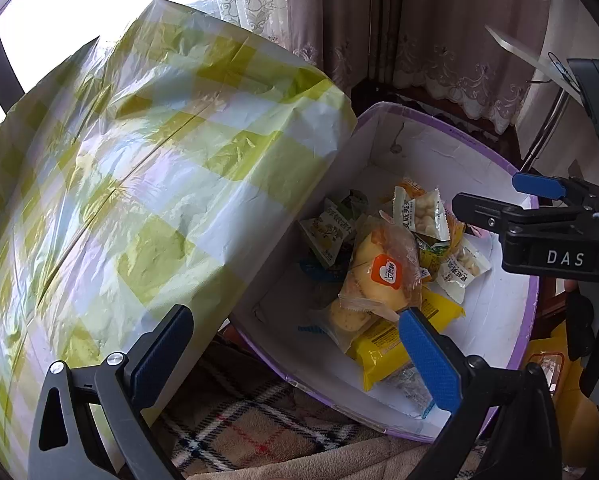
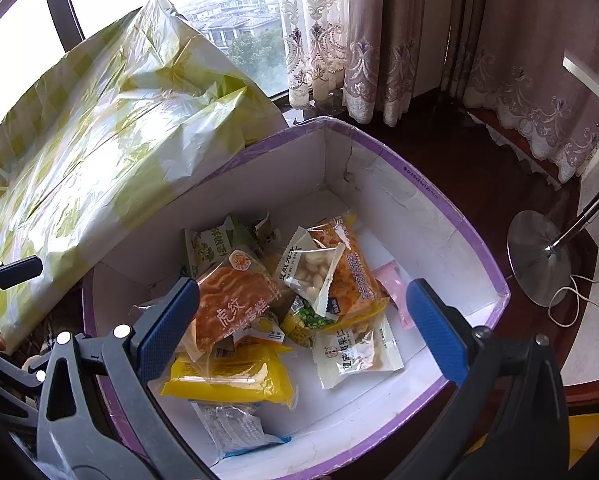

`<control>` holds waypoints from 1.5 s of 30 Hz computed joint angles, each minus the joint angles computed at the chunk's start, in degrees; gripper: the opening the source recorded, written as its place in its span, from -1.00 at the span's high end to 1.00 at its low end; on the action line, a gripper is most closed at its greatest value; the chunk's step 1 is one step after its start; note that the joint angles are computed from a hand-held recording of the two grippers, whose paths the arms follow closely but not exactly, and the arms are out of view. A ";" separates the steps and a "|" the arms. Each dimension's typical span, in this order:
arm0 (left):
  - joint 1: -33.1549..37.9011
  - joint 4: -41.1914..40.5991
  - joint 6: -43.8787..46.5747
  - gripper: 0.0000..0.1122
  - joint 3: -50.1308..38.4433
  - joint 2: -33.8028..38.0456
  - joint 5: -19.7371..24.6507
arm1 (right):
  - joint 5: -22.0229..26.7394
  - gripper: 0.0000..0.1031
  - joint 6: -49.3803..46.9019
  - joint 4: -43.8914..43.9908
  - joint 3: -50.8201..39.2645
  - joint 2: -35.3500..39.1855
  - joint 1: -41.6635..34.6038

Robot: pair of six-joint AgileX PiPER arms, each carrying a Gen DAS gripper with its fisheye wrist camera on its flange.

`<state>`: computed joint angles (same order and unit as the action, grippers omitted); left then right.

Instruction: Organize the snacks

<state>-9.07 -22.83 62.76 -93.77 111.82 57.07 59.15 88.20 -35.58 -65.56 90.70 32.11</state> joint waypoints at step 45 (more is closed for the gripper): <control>-0.16 0.61 -0.56 -0.84 -0.13 0.49 0.15 | -1.95 -1.00 0.47 1.58 0.14 0.91 -0.05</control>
